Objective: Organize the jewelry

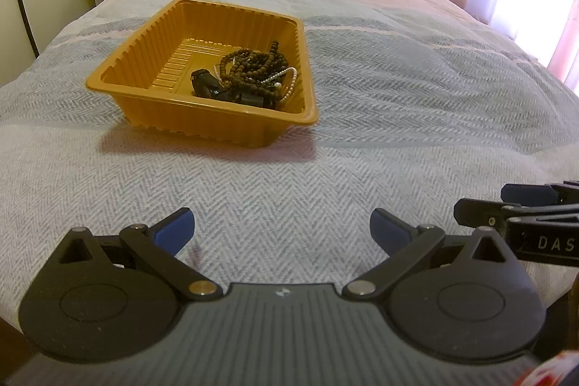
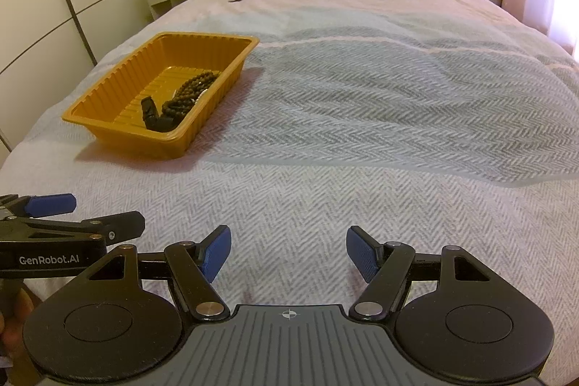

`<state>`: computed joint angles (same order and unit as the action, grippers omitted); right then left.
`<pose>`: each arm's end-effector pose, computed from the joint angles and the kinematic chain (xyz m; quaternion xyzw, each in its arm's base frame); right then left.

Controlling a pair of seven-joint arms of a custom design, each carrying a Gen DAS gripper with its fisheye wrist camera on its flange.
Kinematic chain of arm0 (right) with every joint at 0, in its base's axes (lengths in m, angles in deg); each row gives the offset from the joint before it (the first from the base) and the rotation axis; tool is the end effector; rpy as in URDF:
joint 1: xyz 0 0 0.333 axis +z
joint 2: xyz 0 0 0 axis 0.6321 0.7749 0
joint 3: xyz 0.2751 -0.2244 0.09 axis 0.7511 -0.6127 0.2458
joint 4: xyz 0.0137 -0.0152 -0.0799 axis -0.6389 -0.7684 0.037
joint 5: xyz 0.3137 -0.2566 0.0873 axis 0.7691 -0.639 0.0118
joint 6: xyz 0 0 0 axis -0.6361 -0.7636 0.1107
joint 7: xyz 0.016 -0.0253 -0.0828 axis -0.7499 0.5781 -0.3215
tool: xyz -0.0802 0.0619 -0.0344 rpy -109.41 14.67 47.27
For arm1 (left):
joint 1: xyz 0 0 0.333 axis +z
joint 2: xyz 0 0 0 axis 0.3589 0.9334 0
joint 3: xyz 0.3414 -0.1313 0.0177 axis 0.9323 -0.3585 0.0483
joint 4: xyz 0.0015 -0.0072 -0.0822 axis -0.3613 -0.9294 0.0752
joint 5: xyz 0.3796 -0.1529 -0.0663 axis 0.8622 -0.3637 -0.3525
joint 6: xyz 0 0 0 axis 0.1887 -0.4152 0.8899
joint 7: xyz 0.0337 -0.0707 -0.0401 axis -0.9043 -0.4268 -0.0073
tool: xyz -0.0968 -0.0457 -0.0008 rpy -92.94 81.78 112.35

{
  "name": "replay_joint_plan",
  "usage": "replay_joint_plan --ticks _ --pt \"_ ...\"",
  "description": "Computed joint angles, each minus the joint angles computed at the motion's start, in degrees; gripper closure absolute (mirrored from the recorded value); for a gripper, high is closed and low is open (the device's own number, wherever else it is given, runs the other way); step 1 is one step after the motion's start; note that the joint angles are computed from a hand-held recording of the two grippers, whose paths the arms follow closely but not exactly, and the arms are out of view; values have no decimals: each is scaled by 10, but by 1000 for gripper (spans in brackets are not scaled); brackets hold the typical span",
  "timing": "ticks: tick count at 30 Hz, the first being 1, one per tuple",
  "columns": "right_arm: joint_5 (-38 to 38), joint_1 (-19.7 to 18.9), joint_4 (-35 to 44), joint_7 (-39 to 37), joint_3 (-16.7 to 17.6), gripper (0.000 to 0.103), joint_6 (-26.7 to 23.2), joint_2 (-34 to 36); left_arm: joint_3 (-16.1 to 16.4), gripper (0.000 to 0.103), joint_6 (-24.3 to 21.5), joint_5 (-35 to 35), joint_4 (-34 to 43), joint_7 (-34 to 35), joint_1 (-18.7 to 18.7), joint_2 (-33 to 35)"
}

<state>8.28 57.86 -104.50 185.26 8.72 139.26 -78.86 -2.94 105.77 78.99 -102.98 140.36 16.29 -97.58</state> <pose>0.5463 0.2554 0.5867 -0.7040 0.6107 -0.1357 0.3363 0.5385 -0.1272 0.5790 -0.6563 0.6644 -0.2674 0.2374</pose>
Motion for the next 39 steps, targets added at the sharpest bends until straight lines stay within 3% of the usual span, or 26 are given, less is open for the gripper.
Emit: replay_joint_plan --ticks 39 --pt "0 2 4 -1 -1 33 3 4 0 0 -1 -2 2 7 0 0"
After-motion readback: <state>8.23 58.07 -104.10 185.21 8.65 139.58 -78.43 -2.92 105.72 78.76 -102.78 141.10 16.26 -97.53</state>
